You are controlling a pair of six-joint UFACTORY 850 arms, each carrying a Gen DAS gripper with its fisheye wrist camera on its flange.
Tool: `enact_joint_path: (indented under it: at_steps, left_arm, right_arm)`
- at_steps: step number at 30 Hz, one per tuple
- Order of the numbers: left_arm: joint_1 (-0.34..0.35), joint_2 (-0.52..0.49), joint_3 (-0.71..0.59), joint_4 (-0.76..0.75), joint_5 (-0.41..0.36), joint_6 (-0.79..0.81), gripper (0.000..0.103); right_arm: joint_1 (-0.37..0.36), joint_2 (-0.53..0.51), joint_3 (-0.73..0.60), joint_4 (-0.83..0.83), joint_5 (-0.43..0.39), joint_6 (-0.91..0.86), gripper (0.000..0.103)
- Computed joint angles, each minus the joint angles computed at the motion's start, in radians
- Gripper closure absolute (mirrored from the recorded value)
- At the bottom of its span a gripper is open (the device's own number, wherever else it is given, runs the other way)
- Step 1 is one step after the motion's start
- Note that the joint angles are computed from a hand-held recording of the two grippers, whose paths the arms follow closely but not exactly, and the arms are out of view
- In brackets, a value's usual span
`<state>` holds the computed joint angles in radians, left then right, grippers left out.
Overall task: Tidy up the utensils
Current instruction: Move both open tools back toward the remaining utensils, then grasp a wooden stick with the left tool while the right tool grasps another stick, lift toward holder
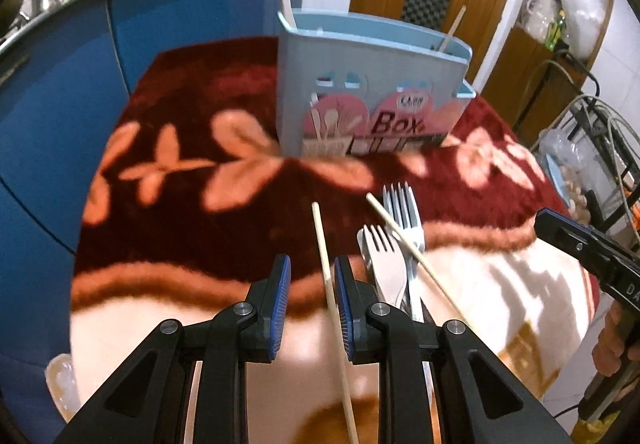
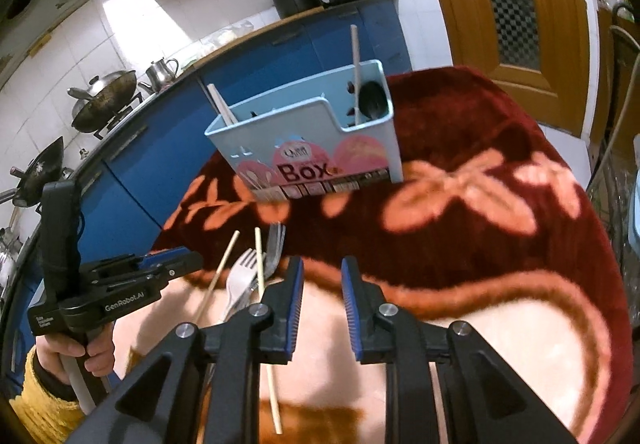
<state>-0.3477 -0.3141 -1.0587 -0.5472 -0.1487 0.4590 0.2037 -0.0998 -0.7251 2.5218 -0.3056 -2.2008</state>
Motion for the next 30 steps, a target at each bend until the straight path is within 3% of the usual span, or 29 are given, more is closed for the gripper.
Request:
enact_joint_path:
  at_steps: [3, 13, 17, 22, 26, 30]
  left_arm:
    - [-0.003, -0.022, -0.019, 0.099, -0.023, -0.099, 0.080]
    - [-0.006, -0.089, -0.113, 0.255, -0.131, -0.220, 0.080]
    - [0.008, -0.113, -0.148, 0.191, -0.196, -0.156, 0.080]
    - [0.016, -0.133, -0.181, 0.198, -0.243, -0.164, 0.089]
    - [0.024, -0.134, -0.182, 0.141, -0.246, -0.124, 0.099]
    - [0.036, -0.114, -0.147, -0.022, -0.215, -0.005, 0.099]
  right_arm:
    - [-0.010, -0.006, 0.003, -0.023, -0.003, 0.028, 0.080]
    - [-0.031, -0.019, 0.006, -0.079, -0.017, 0.089, 0.080]
    - [-0.038, -0.025, 0.004, -0.100, -0.019, 0.113, 0.080]
    - [-0.038, -0.028, 0.003, -0.108, -0.019, 0.120, 0.079]
    - [-0.033, -0.029, -0.001, -0.130, -0.014, 0.136, 0.079]
    - [-0.021, -0.034, -0.015, -0.144, 0.004, 0.134, 0.079]
